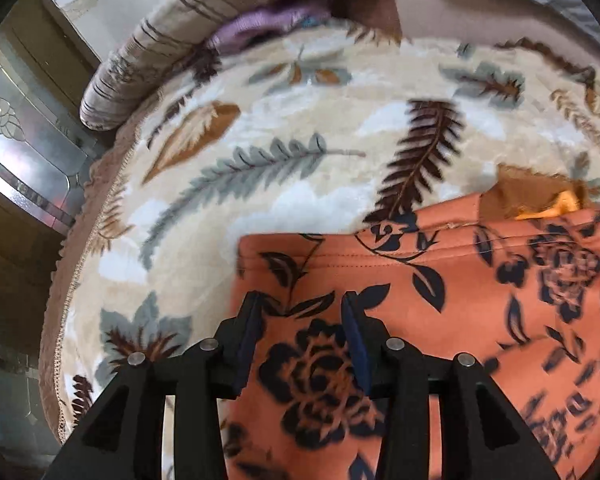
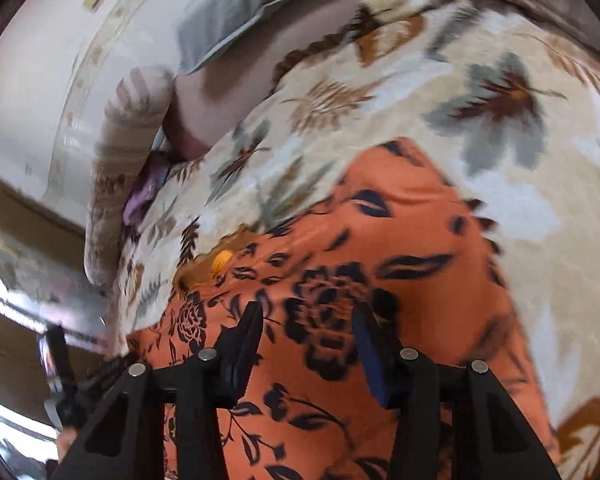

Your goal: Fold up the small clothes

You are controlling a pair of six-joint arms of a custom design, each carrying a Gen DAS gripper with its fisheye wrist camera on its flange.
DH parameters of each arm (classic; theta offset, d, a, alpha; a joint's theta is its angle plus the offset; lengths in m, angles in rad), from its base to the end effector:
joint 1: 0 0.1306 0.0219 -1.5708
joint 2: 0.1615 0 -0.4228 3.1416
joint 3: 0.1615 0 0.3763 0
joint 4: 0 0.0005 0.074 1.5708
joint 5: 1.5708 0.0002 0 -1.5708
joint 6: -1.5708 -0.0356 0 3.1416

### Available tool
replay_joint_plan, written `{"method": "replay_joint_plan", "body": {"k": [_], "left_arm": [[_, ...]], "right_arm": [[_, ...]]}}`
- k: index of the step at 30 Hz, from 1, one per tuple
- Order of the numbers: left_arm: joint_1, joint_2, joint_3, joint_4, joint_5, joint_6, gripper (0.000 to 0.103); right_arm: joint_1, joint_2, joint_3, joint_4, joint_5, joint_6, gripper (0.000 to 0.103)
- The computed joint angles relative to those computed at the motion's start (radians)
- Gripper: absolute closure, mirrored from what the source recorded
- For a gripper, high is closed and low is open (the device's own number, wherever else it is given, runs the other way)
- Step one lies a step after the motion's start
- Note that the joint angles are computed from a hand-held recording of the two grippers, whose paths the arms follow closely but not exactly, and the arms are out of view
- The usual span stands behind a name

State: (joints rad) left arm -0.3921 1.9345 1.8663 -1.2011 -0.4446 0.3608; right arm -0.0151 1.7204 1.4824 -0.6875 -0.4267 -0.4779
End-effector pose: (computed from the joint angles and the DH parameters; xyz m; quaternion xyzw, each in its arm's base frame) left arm 0.5977 -0.2311 0.3694 -0.0180 0.9647 0.1489 0.2164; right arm 0.5810 0.0055 0.3593 0.1611 0.9153 0.2665 0.2556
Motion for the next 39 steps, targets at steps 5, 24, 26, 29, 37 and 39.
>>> {"method": "replay_joint_plan", "body": {"k": [5, 24, 26, 29, 37, 39], "left_arm": [[-0.01, 0.015, -0.029, 0.021, -0.058, -0.011, 0.051], [-0.126, -0.325, -0.462, 0.291, 0.031, -0.013, 0.039], [-0.12, -0.295, -0.454, 0.247, 0.039, 0.016, 0.039], [-0.127, -0.288, -0.455, 0.241, 0.027, 0.008, 0.038], [-0.087, -0.364, -0.503, 0.28, 0.051, 0.06, 0.038], [-0.059, -0.371, -0.522, 0.269, 0.067, 0.074, 0.038]], "right_arm": [[0.004, 0.068, 0.04, -0.028, 0.002, 0.012, 0.047], [-0.289, -0.364, -0.495, 0.329, -0.338, -0.406, 0.032], [-0.287, -0.373, -0.522, 0.339, -0.381, -0.433, 0.032], [-0.249, -0.346, -0.515, 0.295, -0.364, -0.422, 0.032], [-0.174, -0.24, -0.466, 0.397, -0.236, -0.516, 0.032], [-0.154, -0.229, -0.45, 0.402, -0.181, -0.511, 0.035]]}}
